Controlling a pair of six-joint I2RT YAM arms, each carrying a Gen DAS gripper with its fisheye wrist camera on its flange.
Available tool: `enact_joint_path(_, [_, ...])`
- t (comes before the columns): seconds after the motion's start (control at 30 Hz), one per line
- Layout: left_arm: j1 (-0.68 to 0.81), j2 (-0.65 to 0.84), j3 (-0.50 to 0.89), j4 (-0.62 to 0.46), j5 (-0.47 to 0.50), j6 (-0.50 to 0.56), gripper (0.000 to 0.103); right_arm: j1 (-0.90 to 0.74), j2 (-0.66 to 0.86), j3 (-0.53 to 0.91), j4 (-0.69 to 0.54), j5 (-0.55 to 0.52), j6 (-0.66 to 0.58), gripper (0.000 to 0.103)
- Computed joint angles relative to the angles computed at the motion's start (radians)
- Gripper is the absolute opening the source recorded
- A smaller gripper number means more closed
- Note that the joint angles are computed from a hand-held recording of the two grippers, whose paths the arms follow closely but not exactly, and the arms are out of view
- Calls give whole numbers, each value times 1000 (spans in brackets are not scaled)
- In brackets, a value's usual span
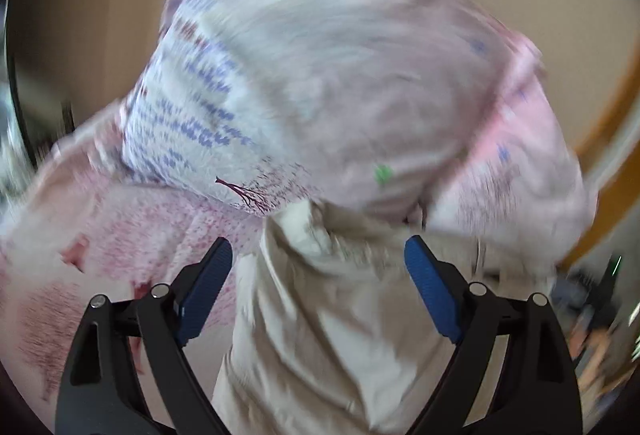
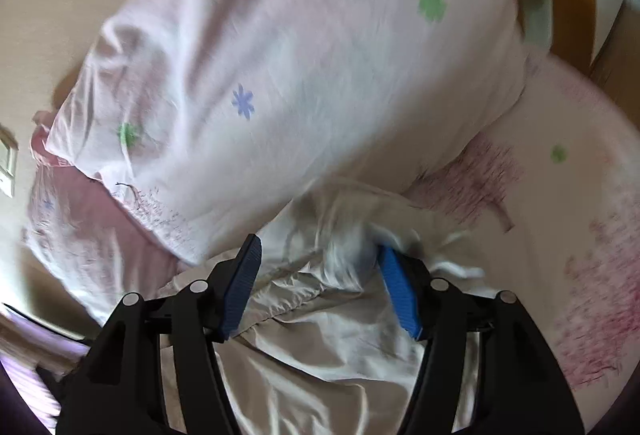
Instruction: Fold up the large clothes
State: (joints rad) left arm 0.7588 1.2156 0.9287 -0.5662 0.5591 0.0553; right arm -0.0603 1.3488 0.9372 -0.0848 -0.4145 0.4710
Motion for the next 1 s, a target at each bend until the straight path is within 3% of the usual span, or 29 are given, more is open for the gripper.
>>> enact_joint_path(0.07, [-49,-125,-84,12,-55,58,88,59,-84,-51,31,146,-32,67])
enact_joint_path(0.13, [-129,-243,-170,33,-130,98,88,116,-136,-92,39,118,-137,67])
enact_joint_path(0.2, [-205,-302,-224,44,-196,109,88,224,-133,-87,-40,80,-289,48])
enact_joint_path(0.27, [-347,-343,-278,61,-309,99,88,321,-109,-73,-106,105,-369,38])
enact_joint_path(0.3, [-382,-344,-292,71,-338,97,88,369,-87,-57,-133,128,-400,33])
enact_joint_path(0.43, [-565,-239,-312,137,-518,63,86,534,29,47,-200,369,-444,33])
enact_joint_path(0.5, [-596,-159,-293,165,-577,52,85,540,137,152,-271,402,-414,33])
enact_joint_path(0.73, [-577,63,-158,175,-646,-12,83,476,410,476,-496,317,-319,33])
enact_joint_path(0.8, [-553,96,-130,159,-619,-22,83,462,445,518,-530,289,-315,33])
enact_joint_path(0.9, [-483,53,-146,140,-527,-17,80,449,378,439,-477,262,-346,33])
enact_joint_path(1.0, [-400,-50,-194,123,-441,21,80,392,155,185,-313,200,-390,34])
